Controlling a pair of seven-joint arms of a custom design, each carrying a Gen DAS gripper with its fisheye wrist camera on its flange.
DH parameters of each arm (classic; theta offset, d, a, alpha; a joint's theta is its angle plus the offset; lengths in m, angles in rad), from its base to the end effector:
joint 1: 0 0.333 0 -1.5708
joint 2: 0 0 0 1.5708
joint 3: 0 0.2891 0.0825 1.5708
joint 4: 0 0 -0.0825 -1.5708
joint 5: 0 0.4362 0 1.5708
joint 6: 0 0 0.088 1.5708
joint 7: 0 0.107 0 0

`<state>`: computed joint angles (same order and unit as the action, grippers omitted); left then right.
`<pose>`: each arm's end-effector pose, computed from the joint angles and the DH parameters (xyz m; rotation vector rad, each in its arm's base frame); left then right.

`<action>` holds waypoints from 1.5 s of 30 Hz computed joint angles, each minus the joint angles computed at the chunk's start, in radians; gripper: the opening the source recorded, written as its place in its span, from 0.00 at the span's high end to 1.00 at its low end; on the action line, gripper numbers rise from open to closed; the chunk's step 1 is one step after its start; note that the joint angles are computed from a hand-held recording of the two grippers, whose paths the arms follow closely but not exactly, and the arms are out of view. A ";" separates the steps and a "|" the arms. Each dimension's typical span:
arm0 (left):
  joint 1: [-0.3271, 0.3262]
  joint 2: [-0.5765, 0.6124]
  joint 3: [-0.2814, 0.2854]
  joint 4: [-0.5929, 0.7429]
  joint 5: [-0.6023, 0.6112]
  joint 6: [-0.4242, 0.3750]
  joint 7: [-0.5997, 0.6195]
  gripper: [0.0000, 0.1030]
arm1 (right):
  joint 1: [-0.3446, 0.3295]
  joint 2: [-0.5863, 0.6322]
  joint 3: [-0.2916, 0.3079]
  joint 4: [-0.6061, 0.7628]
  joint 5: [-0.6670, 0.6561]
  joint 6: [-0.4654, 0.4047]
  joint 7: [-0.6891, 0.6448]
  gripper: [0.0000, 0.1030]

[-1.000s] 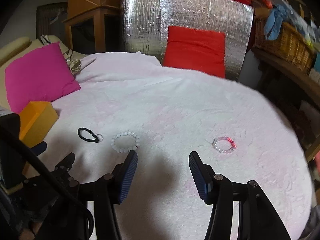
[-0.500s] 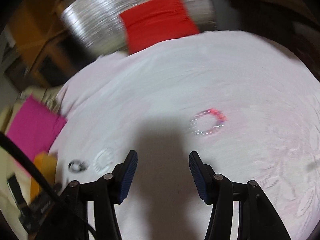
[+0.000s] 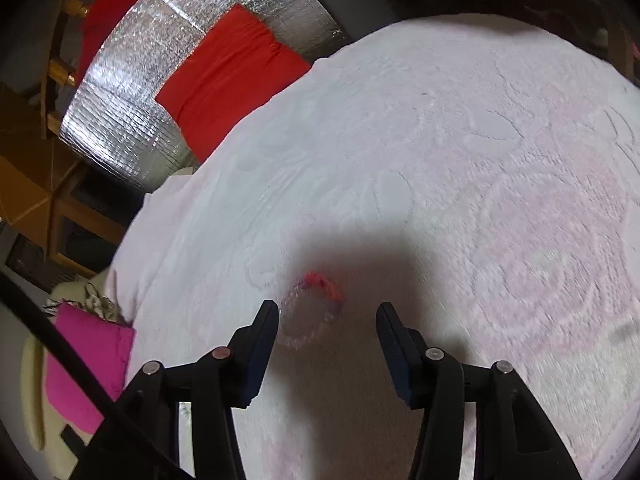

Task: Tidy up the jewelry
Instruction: 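Grasp the pink beaded bracelet with the right tool while the left tool grasps the black hair tie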

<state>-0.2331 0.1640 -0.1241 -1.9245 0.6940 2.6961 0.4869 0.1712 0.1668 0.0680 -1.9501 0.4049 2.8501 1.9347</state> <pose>0.6287 -0.2543 0.4175 -1.9703 1.6202 -0.7363 0.6657 0.1389 0.4240 -1.2405 2.0319 -0.1276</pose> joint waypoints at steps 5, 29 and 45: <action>0.002 0.034 0.004 0.029 -0.017 0.030 0.043 0.42 | 0.081 0.076 -0.082 0.107 -0.328 -0.071 0.218 0.60; 0.011 -0.027 -0.002 -0.047 -0.174 0.049 0.266 0.93 | 0.055 0.062 0.008 0.111 -0.430 -0.062 0.200 0.92; 0.027 0.021 -0.022 -0.019 -0.249 0.102 0.323 0.52 | 0.080 0.052 -0.005 0.096 -0.264 -0.071 0.093 0.92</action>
<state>-0.2061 0.1848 -0.1460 -1.9439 0.4452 2.7986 0.8097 0.2512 0.2189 0.0630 -1.8539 0.1412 2.7790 2.0280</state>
